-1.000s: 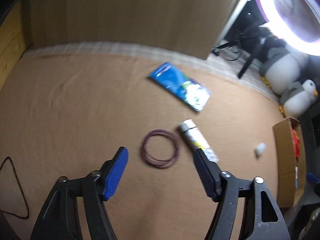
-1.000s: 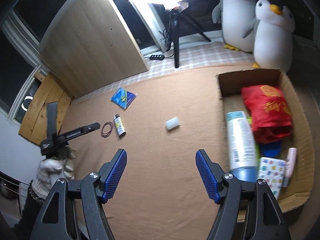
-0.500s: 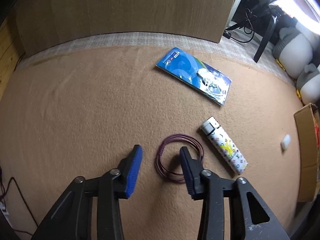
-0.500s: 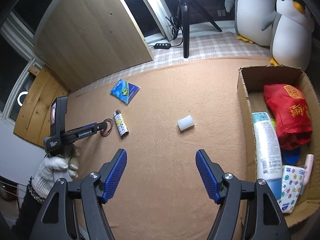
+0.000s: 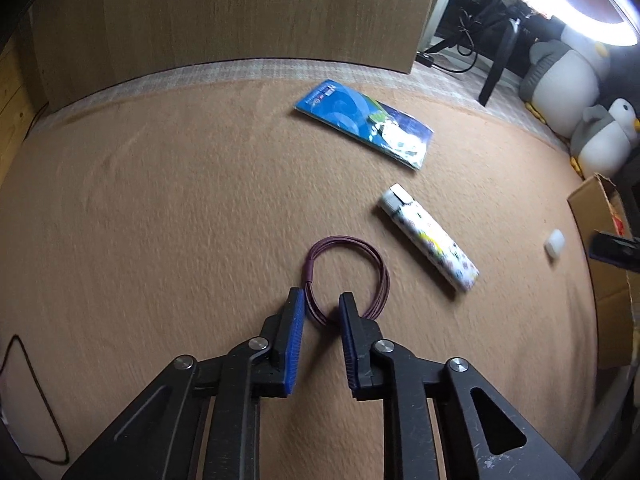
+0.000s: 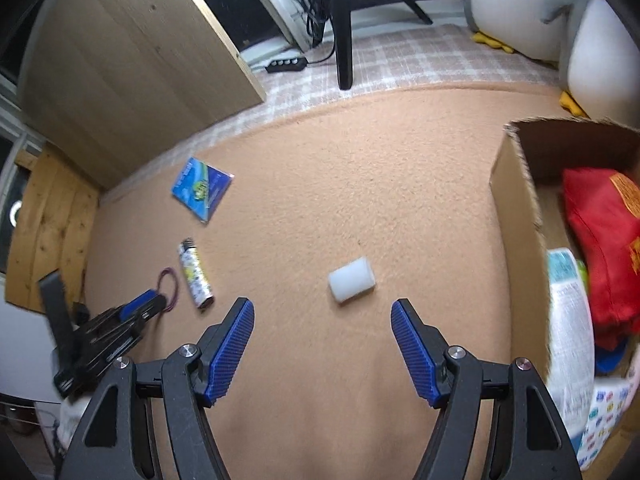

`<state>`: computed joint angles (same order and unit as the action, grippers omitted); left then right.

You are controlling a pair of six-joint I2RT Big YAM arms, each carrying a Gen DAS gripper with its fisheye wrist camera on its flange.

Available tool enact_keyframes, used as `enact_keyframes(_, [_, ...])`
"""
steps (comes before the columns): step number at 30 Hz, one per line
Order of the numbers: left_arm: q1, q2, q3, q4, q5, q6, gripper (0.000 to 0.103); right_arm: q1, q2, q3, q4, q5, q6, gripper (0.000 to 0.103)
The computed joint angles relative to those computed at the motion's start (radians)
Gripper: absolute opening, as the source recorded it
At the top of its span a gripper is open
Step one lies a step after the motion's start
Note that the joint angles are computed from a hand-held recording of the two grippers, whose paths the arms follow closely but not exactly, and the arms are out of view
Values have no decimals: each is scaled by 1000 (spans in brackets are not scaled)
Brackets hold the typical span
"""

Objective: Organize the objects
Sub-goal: 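Close the left gripper on the rubber band while the right gripper grasps the white cylinder, then carry the rubber band and white cylinder into the box with both grippers and release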

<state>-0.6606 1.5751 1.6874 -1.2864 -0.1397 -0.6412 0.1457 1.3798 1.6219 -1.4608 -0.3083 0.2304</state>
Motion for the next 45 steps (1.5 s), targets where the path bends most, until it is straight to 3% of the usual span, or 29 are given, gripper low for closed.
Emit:
enact_keyframes(12, [-43,-76,-97,64,77,-61,6,57,93,26,-11,180,-110,57])
enact_keyframes(14, [-41,-83,-104,69,83,-70,5,62,95,28,-16,192,-127,52])
enact_keyframes(19, [-38,-86,-108,74,89,-76,4,77,98,35,-26,233,-159,28])
enact_keyframes(28, [-32,-91,-113,83,82,-83,3,65,82,21,-15,215,-144,23])
enact_keyframes(45, [-74,-139,-47,94,65,-78,3,18,-32,3,-3,84,-114,23])
